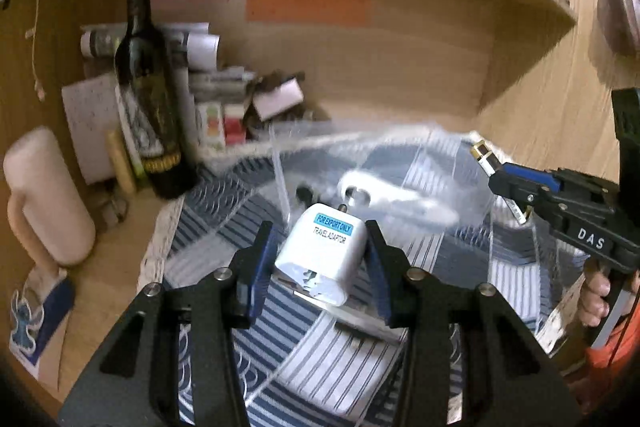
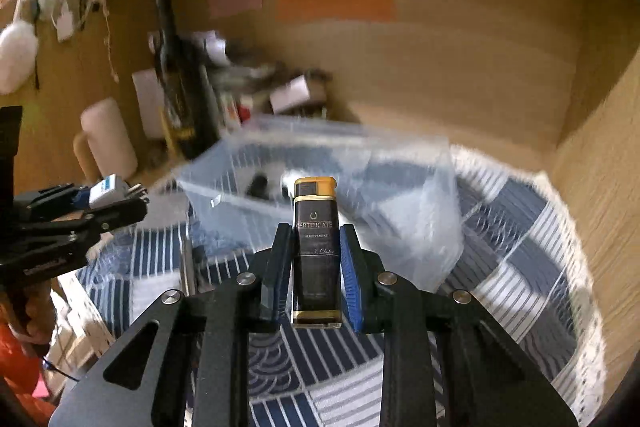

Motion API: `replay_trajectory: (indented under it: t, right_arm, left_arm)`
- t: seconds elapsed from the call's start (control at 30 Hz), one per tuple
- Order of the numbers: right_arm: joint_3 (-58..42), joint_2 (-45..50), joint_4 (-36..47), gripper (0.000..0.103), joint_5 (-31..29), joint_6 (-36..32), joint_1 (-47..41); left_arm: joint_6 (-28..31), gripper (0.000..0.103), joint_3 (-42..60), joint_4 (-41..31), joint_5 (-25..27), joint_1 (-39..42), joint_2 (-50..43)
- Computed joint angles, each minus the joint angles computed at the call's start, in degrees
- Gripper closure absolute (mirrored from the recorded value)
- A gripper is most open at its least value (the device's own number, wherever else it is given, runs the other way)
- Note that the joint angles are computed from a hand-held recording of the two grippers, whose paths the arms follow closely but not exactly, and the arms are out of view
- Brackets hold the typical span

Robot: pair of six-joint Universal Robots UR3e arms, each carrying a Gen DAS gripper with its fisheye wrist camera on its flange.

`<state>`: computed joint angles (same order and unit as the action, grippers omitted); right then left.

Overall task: Organize rigid objects
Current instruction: 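Lower the adapter into the box with the left gripper while the right carries the tube over it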

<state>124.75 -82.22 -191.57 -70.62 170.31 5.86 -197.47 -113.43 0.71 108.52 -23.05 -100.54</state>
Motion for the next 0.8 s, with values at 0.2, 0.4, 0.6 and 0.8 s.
replay_trajectory:
  t: [0.2, 0.4, 0.6, 0.8]
  right_arm:
    - [-4.8, 1.33, -1.62, 0.081, -3.21, 0.37, 1.28]
    - [-12.07, 5.2, 1.68, 0.081, -3.69, 0.18, 1.14]
    - [-19.08, 9.22, 6.77, 0.081, -3.28, -0.78, 0.19]
    - [-24.63, 13.45, 10.63, 0.081, -3.44, -1.2, -1.03]
  left_arm:
    - [2.49, 0.06, 7.19, -0.6, -0.47, 1.64, -2.17]
    - [4.27, 0.06, 16.51, -4.05, -2.24, 3.4, -7.11]
    - [5.24, 0.06, 24.72, -9.51, -7.39, 6.06, -12.98]
    - [6.23, 0.06, 32.38, -16.45, -11.27, 7.95, -19.74]
